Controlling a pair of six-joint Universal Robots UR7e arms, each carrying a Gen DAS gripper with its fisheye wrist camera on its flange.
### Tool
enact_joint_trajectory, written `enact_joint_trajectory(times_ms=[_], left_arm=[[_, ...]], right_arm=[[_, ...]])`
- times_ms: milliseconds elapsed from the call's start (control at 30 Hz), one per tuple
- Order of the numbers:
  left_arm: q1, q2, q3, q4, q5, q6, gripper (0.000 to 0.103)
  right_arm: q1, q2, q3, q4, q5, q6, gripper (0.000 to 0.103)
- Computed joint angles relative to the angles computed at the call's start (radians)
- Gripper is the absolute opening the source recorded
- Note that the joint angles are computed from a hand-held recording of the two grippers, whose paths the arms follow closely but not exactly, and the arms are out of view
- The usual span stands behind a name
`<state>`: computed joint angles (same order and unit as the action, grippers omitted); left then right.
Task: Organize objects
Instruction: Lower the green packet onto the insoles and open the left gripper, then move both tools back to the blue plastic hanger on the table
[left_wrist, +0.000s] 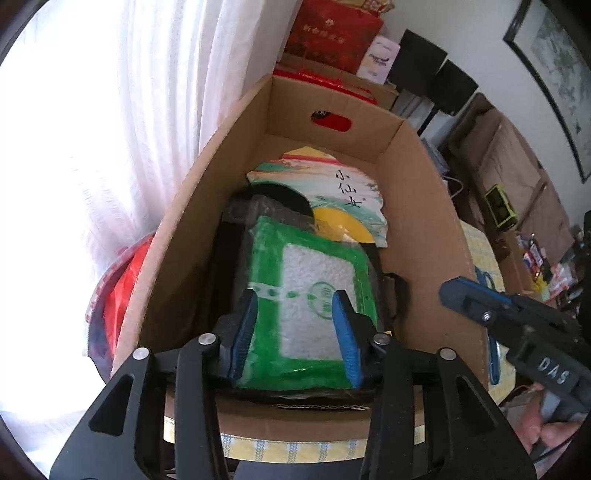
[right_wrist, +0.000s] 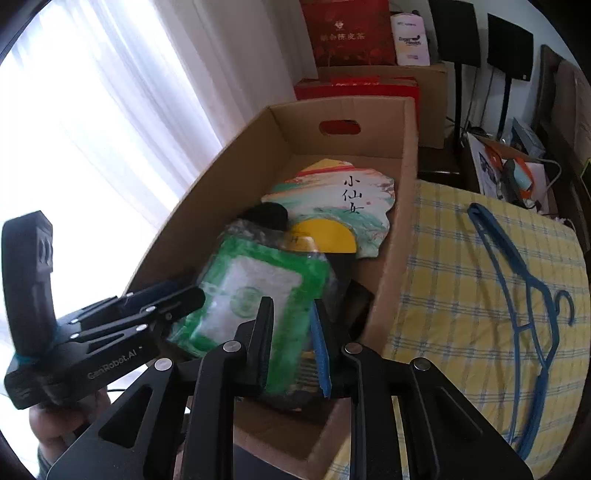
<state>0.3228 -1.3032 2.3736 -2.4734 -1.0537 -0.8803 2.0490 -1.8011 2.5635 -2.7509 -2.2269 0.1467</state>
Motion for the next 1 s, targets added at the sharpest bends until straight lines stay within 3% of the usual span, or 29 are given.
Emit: enact_joint_trajectory(times_ms=[167,300,433,667,700,833,1000], left_arm=[[-0.028,-0.018,0.004,-0.026,0.006,0.009,0.054],[-0.056,-0.019,-0.007,-0.039,0.017,0.016,0.07],[-0.089,-0.006,-0.031,0.012,0.054,0.012,0.08],[-0.11,-0.001,-0.034,0.002,0.06,0.003,0.091],[-0.113,0.0,-0.033,-0.005,0.06,0.003,0.096],[-0.123,0.007,-0.043,0.007,0.05,-0.007,0.097],[-0.145,0.019,-0.05,0.014,0.063,-0.009,0.103]], right_arm=[[0.015,-0.043,-0.013,0.029,0.005,0.012,0.026],[0.041,-0.076,-0.02,0.048,-0.013,0.028,0.047],[0.065,-0.1,-0.025,0.064,-0.056,0.039,0.064],[0.1,-0.157,-0.025,0.141,-0.156,0.056,0.083],[0.099,-0.167,-0.023,0.15,-0.159,0.057,0.083],[0.095,-0.21,-0.016,0.177,-0.174,0.057,0.084],[0.091,-0.257,-0.013,0.223,-0.186,0.074,0.099]])
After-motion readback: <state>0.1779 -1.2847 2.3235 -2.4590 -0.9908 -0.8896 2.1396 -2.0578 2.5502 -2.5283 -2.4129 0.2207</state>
